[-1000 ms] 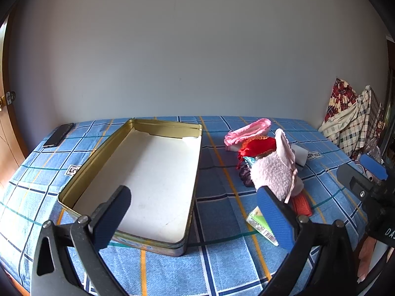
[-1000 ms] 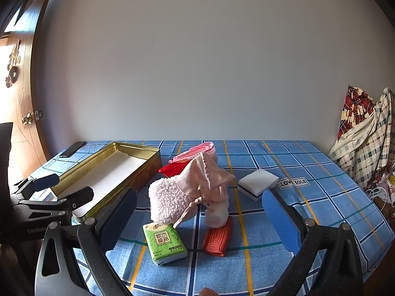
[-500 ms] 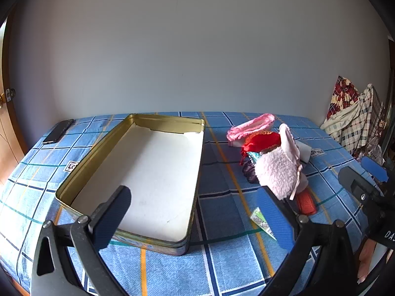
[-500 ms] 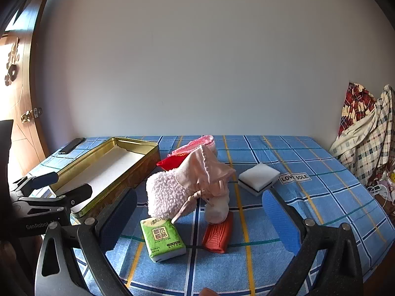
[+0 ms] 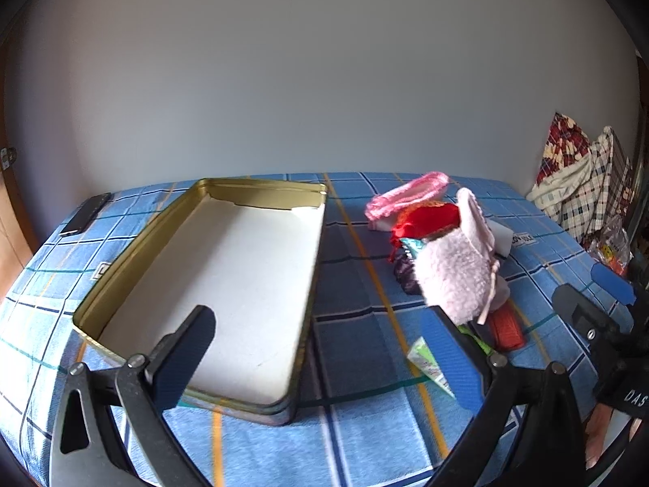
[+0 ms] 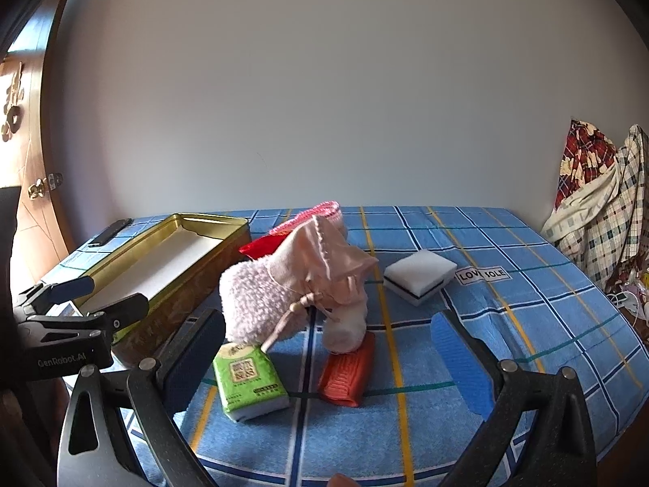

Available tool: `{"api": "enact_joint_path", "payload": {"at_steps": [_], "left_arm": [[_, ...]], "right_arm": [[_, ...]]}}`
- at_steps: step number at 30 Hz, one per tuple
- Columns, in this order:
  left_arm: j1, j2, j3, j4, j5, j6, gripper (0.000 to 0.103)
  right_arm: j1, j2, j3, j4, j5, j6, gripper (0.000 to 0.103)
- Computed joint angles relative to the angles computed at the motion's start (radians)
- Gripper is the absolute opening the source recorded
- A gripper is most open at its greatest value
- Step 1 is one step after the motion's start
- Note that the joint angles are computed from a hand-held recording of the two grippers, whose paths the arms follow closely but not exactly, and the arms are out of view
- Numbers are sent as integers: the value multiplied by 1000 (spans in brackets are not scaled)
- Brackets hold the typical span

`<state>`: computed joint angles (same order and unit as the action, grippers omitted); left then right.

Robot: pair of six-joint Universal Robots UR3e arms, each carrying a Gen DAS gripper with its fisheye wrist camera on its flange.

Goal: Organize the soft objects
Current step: 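Grasp the pink fluffy sock with the left gripper and lift it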

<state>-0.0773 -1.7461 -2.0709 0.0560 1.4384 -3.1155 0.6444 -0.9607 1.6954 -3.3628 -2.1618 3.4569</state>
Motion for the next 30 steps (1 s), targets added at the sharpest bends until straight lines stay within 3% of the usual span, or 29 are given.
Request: {"api": "enact_joint_path", "payload": {"at_steps": [8, 17, 20, 22, 24, 30], "left_arm": [[-124, -128, 141, -1, 77, 14, 103], [-166, -272, 343, -109, 10, 13, 100], [-160, -305, 388, -137, -50, 33, 71], [-150, -316, 408, -179, -96, 37, 34], [-143, -309, 387, -159, -131, 46, 19], [-139, -244, 292, -42, -129, 45, 12]], "right_arm": [[-46, -31, 97, -53, 27, 21, 102], [-86, -51, 175, -102, 53, 25, 103], [-95, -53, 189, -107, 58, 27, 103], [-103, -54, 197, -110, 63, 26, 103], [-110, -54, 204, -119, 71, 26, 103], [-105, -30, 188, -125, 83, 20, 103]]}}
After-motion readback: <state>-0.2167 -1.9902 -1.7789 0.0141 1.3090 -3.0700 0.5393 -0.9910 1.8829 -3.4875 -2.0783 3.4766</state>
